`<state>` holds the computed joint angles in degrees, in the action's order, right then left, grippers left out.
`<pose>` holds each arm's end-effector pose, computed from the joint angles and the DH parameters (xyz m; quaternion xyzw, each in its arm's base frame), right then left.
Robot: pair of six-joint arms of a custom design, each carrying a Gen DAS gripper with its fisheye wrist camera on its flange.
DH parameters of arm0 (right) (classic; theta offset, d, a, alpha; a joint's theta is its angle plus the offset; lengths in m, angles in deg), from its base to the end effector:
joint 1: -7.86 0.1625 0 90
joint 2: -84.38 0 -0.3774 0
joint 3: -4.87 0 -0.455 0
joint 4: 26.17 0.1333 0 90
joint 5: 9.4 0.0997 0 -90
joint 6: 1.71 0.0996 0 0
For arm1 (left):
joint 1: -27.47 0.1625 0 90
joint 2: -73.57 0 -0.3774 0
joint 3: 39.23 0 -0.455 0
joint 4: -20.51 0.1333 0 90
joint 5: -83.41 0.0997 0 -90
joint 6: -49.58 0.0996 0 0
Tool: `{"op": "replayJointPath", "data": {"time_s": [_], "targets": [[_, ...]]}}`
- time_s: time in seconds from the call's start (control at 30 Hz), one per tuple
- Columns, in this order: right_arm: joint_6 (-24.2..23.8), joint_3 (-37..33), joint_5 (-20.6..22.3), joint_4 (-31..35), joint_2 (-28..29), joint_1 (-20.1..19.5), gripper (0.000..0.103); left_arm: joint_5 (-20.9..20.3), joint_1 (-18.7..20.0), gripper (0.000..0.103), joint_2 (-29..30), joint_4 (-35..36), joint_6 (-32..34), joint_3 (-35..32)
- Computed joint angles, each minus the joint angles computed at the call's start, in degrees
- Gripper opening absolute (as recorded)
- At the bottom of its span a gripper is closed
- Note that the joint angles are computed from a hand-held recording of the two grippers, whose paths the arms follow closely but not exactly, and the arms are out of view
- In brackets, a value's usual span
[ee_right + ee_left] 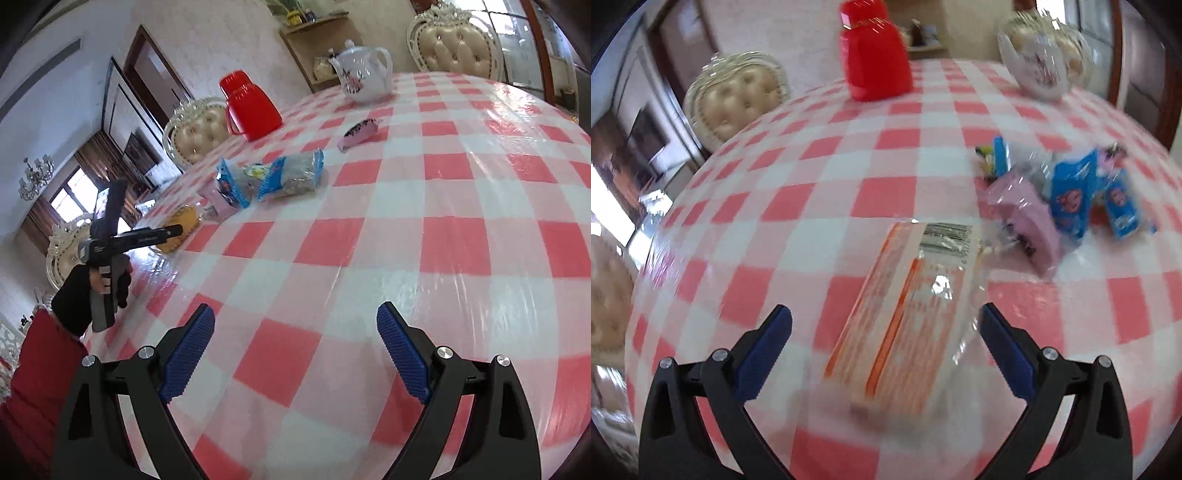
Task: Organize snacks
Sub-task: 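Grasp the orange-printed bread pack with the left gripper while the right grasps the chocolate candy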
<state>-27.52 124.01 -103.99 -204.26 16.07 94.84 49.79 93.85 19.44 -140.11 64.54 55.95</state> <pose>0.0953 -0.5721 0.1418 0.1745 -0.9307 0.2997 0.1162 -0.0736 -0.7080 0.1708 0.1677 0.8442 -0.2588 0.4385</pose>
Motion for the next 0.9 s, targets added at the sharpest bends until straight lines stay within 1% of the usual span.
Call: {"op": "replayJointPath", "data": {"time_s": [0.03,0.07,0.1,0.13,0.17,0.23,0.27,0.33,0.37,0.4,0.43,0.47,0.5,0.53,0.57,0.6,0.63,0.67,0.73,0.8,0.87,0.9], "targets": [[-0.38,-1.38,-1.22,0.38,0.82,0.36,0.087,-0.52,0.49,0.101,0.73,0.37,0.18,-0.82],[-0.74,-3.03,-2.69,0.56,1.87,0.82,0.087,-2.3,1.05,0.098,0.94,-0.14,-0.47,-1.07],[-0.92,-4.47,-3.68,0.91,2.69,1.16,0.087,-4.15,1.42,0.075,0.67,-1.28,-1.63,-0.79],[-1.05,-6.2,-4.41,1.34,3.74,1.43,0.087,-7.88,1.91,0.059,-0.61,-0.02,-4.54,-0.07],[-1.2,-8.69,-5.04,1.66,5.37,1.68,0.087,-9.21,1.86,0.049,-1.69,-0.59,-7.8,0.96],[-1.05,-13.8,-6.01,2.65,8.79,1.86,0.087,-8.16,1.25,0.048,-2.81,-1.85,-14.19,3.05],[-0.28,-17.47,-6.96,2.49,11.42,2.03,0.087,-8.45,0.88,0.048,-3.73,-3.8,-17.37,4.93],[1.25,-23.65,-9.28,0.71,16.16,2.28,0.087,-6.25,-0.38,0.048,-4.81,-6.74,-25.57,8.08],[2.82,-28.03,-10.89,0.36,19.34,2.42,0.087,-6.59,-1.03,0.048,-5.13,-10.15,-28.1,9.94],[4.52,-31.79,-11.77,0.87,21.9,2.41,0.087,-7.15,-1.59,0.048,-4.84,-14.37,-28.22,11.07],[5.92,-34.19,-12.27,1.56,23.44,2.38,0.087,-6.46,-2.32,0.048,-4.68,-16.19,-28.09,11.55],[8.43,-37.73,-13.26,2.8,25.75,2.38,0.087,-5.22,-3.11,0.049,-3.47,-19.31,-26.5,11.49],[10.7,-40.41,-13.86,4.22,27.45,2.36,0.087,-5.25,-3.49,0.049,-2.52,-22.22,-24.07,11.31],[12.75,-42.74,-14.42,5.89,28.86,2.39,0.087,-6.31,-3.58,0.049,-1.51,-25.39,-20.79,10.9],[14.79,-45.25,-15.71,7.42,30.65,2.6,0.09,-6.89,-3.57,0.049,-0.73,-27.03,-18.32,10.18],[14.79,-47.13,-17.01,6.54,32.28,3.19,0.09,-7.11,-3.5,0.049,-0.42,-27.9,-17.22,9.85],[14.67,-48.59,-17.03,6.7,33.36,3.48,0.089,-7.49,-3.16,0.049,-0.17,-28.48,-16.81,9.43],[14.66,-50.52,-16.77,7.59,34.78,3.87,0.086,-7.76,-2.69,0.05,-0.13,-28.53,-17.24,9.11],[14.39,-54.05,-18.38,7.45,37.77,4.85,0.079,-7.85,-2.12,0.051,-0.66,-27.8,-18.85,9.23],[14.74,-58.78,-19.99,9.17,41.15,5.64,0.071,-7.74,-1.82,0.052,-2.18,-26.93,-21.29,10.39],[15.38,-64.78,-22.67,10.64,45.14,6.13,0.07,-8.44,-1.1,0.053,-3.16,-26.14,-23.55,10.76],[15.6,-66.81,-23.56,11.43,46.38,6.26,0.067,-8.74,-0.86,0.053,-3.42,-26.29,-24.13,10.85]]}}
